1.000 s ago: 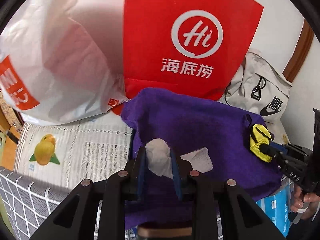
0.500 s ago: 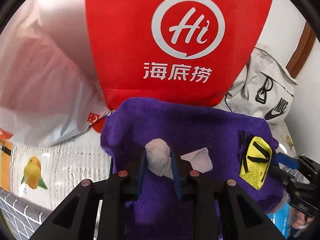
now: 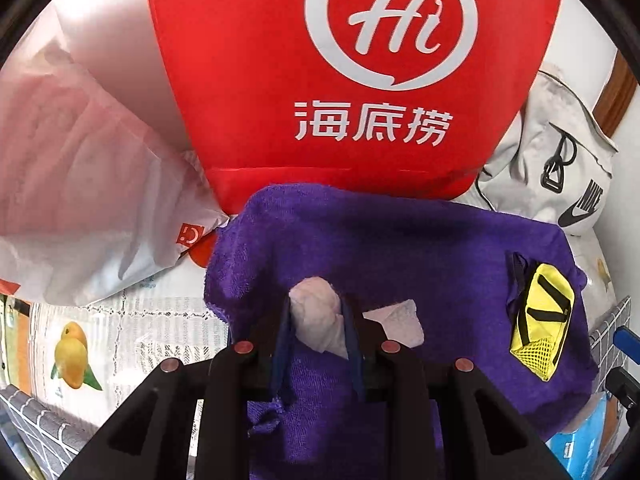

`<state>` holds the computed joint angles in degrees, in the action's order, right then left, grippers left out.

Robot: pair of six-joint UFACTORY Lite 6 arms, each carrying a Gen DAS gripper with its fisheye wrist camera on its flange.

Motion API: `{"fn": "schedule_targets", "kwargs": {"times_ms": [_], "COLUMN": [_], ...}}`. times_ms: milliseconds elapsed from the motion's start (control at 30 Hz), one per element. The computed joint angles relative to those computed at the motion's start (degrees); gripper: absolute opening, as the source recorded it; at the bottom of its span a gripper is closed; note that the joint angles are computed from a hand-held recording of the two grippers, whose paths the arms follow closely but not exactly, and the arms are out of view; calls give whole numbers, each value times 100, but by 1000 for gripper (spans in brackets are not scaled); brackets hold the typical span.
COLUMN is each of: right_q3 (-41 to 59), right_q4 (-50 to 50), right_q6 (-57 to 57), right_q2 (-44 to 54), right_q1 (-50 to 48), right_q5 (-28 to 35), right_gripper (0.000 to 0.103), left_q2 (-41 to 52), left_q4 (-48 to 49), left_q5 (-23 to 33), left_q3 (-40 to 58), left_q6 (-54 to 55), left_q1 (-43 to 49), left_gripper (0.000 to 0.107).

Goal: Organize soft objects
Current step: 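Release the yellow pouch onto the purple towel while the left tool releases the white cloth there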

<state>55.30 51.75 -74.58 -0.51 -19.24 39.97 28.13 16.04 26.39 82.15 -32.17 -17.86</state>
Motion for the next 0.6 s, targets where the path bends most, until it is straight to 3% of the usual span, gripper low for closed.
{"fn": "schedule_targets", "kwargs": {"times_ms": [167, 233, 267, 600], "right_q3": [163, 105, 69, -563], "right_q4": [-211, -314, -333, -830], "right_q6": [395, 544, 546, 965], "right_q2": [385, 387, 364, -520], "right_q1": [-56, -62, -86, -227], "right_q5": [148, 43, 56, -246], "right_gripper": [50, 50, 50, 61], "left_q2": [-35, -110, -171, -1270], "left_q4": [-143, -193, -128, 358], "left_q5": [-88, -101, -106, 121], "left_q3": [-82, -141, -185, -974], "left_q6": [180, 206, 154, -394], "left_q1": [27, 13, -10, -176], "left_gripper": [33, 51, 55, 56]}}
